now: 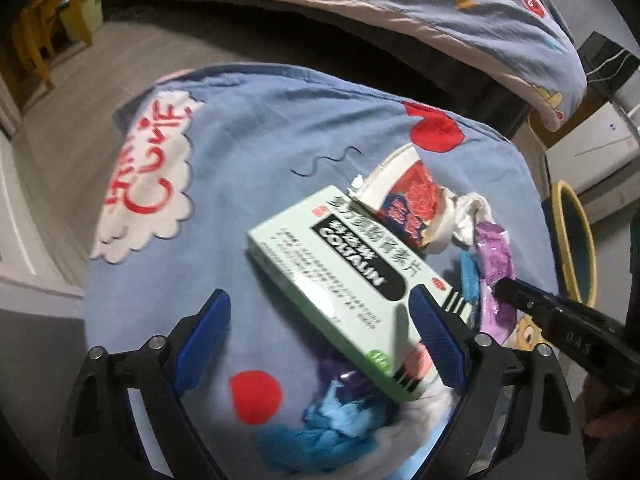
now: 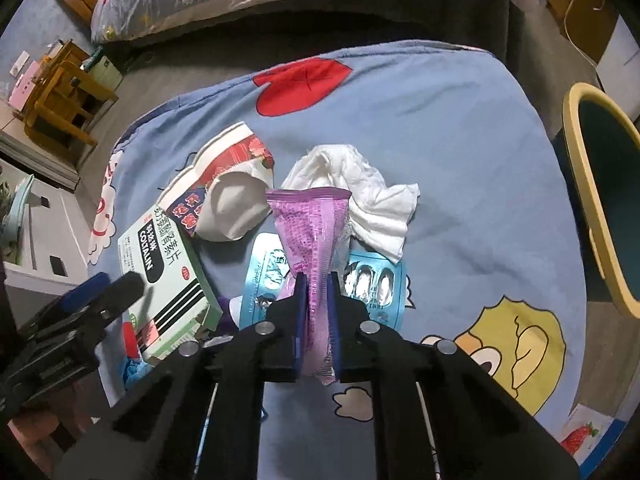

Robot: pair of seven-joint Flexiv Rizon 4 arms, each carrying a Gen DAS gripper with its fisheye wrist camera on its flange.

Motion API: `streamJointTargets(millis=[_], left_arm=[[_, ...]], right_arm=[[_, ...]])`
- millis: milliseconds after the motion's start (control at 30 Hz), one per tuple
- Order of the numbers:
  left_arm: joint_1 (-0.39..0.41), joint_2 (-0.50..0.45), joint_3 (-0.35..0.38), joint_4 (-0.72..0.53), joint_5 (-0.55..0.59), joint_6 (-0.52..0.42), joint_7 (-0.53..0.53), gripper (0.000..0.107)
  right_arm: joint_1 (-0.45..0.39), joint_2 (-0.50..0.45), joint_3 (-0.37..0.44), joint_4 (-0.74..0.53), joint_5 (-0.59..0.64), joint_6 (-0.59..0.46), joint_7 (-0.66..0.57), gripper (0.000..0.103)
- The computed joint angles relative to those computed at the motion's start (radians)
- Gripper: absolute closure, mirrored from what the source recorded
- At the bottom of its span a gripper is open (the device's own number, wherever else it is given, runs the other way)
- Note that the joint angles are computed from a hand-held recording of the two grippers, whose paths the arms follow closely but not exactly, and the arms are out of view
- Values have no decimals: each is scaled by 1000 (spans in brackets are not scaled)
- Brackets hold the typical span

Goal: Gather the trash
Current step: 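Grasp the green medicine box with left tool while right tool grasps pink wrapper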

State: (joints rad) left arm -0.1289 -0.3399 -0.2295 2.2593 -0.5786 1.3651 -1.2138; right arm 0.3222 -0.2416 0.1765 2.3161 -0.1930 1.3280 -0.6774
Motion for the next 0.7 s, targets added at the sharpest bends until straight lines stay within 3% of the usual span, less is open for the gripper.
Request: streamJointTargets(millis=[133,200,400,533,700], left_arm=[[25,-15,-54,-4,-69,-29,38,24],[55,-16,-115,6,-186,-37,97,33],[25,1,-134,4,-384,-24,217,65],[-28,25,-101,-3,-420,-10,263,71],[-92,29,-72,-27,-456,-12,323,70]], right_arm=[[-28,-5,38,-11,60,-6,-71,94],[-34,-3,48,-15,87,-16,-98,94],[-48,-5,72,-29,164,-23,-163,94],[-46,0,76,-34,196,-11,-187,94],[-53,3,91,-44,245,-17,-227,94]])
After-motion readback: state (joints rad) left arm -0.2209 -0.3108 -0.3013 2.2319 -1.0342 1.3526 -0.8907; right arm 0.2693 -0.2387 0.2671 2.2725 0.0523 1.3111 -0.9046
